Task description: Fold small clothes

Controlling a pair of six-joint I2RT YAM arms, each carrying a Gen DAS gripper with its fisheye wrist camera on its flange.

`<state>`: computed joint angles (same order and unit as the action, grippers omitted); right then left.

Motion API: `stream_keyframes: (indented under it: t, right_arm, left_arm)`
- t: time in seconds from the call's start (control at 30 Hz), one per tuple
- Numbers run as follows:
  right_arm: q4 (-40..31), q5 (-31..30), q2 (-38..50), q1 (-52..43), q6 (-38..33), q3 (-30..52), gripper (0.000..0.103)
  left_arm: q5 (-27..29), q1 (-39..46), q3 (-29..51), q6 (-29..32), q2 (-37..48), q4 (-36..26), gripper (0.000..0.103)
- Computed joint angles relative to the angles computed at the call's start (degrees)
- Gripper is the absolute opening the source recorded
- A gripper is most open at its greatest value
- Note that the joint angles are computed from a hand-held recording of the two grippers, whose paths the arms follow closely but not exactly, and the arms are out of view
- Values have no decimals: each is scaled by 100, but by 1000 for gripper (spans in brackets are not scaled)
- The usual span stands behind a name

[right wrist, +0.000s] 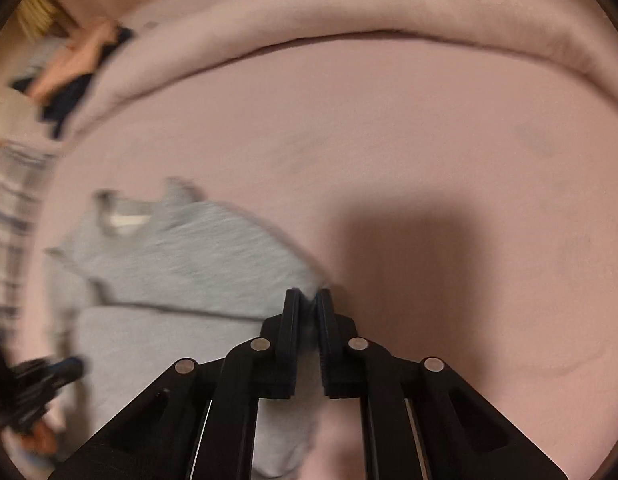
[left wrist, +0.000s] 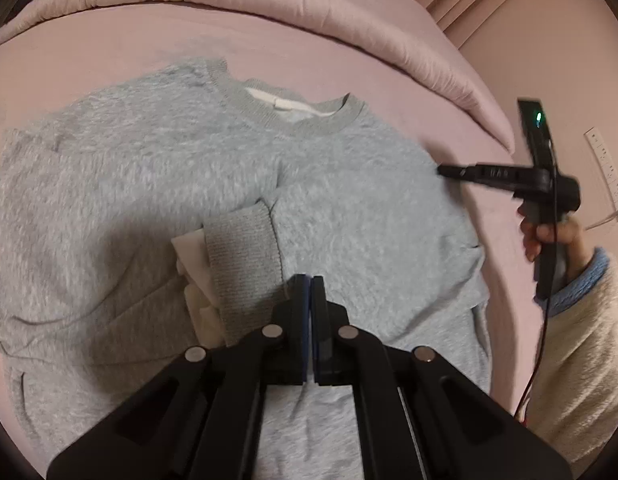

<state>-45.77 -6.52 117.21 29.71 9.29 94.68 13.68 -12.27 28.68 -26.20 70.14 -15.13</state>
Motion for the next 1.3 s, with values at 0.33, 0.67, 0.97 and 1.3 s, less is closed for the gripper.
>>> stream_keyframes:
  t: [0.33,0.67,0.97,1.3]
  right_arm:
    - [933,353,-1234,138,275,-1298,4]
    - [1131,33,-2384,1118,-20,-3201,5]
    - [1270,-372,-3318,881,267,-3611,41]
    - [2054,401,-1683,1900,553,-3054,42]
  left_arm:
    - [18,488,-68,167,-289,-431,8]
    - [526,1062,-117,243,-73,-241,7]
    - [763,2344,-161,926,-1477,-1618,39]
    - [-389,1885,-747,906,-1322,-1222,52]
